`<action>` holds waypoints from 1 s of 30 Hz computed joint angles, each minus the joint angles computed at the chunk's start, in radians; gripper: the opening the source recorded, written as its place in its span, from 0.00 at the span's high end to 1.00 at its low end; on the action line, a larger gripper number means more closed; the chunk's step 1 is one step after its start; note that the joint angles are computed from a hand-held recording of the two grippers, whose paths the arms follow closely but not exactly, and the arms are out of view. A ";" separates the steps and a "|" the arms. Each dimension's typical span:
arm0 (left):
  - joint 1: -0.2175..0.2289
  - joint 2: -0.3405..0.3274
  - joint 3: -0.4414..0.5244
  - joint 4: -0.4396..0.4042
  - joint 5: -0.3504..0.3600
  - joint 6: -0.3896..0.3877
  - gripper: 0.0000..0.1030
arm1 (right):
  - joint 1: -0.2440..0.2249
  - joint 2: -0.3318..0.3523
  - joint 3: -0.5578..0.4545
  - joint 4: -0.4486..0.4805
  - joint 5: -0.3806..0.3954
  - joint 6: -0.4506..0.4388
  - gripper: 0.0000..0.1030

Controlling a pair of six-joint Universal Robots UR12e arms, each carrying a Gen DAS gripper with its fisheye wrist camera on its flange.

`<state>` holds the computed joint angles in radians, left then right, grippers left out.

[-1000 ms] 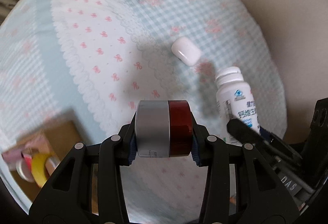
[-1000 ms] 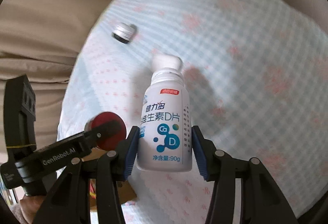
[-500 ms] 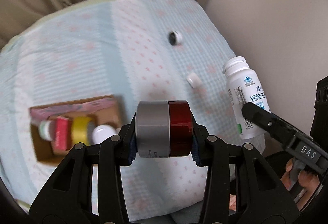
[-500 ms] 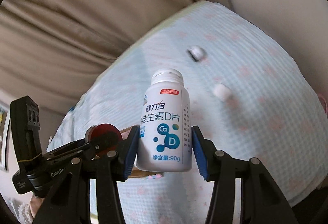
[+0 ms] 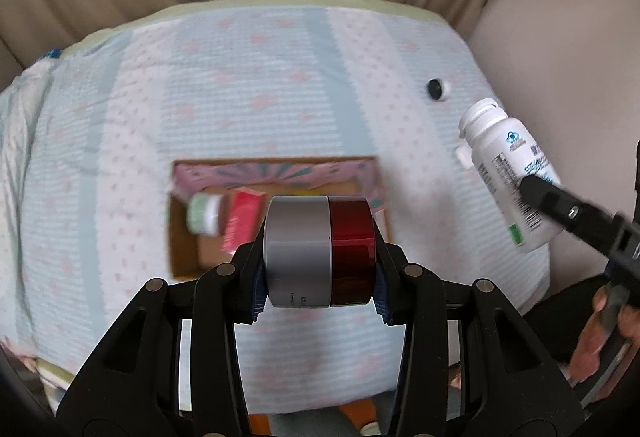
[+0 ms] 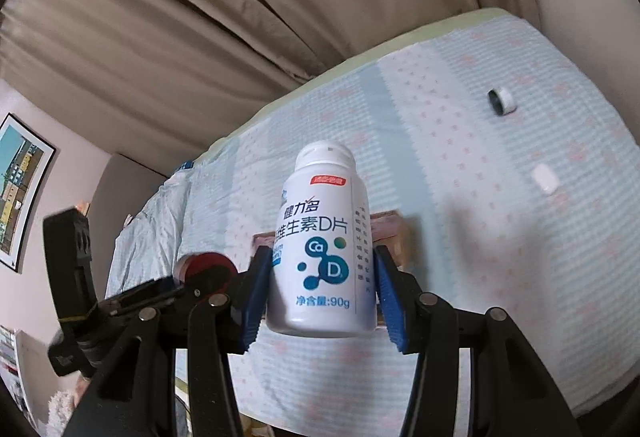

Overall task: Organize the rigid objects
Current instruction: 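Carry the silver jar and vitamin bottle over the cardboard box and release them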

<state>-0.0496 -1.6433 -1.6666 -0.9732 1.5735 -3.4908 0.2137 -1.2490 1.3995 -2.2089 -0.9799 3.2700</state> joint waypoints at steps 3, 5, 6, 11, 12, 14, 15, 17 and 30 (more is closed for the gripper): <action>0.054 0.035 -0.054 -0.002 -0.023 0.053 0.63 | 0.040 0.012 -0.004 -0.010 -0.027 0.066 0.55; 0.097 0.050 -0.089 -0.002 -0.053 0.092 0.63 | 0.064 0.022 -0.008 -0.014 -0.062 0.089 0.55; 0.112 0.051 -0.100 -0.001 -0.063 0.106 0.63 | 0.077 0.028 -0.009 -0.019 -0.075 0.110 0.55; 0.181 0.040 -0.148 -0.012 -0.113 0.186 0.63 | 0.122 0.061 -0.003 -0.038 -0.111 0.247 0.55; 0.189 0.035 -0.153 -0.012 -0.122 0.193 0.63 | 0.131 0.071 -0.008 -0.033 -0.122 0.260 0.55; 0.206 0.018 -0.163 -0.013 -0.146 0.217 0.63 | 0.146 0.091 -0.020 -0.022 -0.138 0.284 0.55; 0.213 0.008 -0.166 -0.013 -0.154 0.228 0.63 | 0.153 0.102 -0.026 -0.020 -0.142 0.296 0.55; 0.220 -0.010 -0.168 -0.013 -0.166 0.241 0.63 | 0.165 0.122 -0.040 -0.013 -0.148 0.320 0.55; 0.226 -0.090 -0.160 -0.051 -0.183 0.282 0.63 | 0.208 0.238 -0.126 0.060 -0.172 0.351 0.55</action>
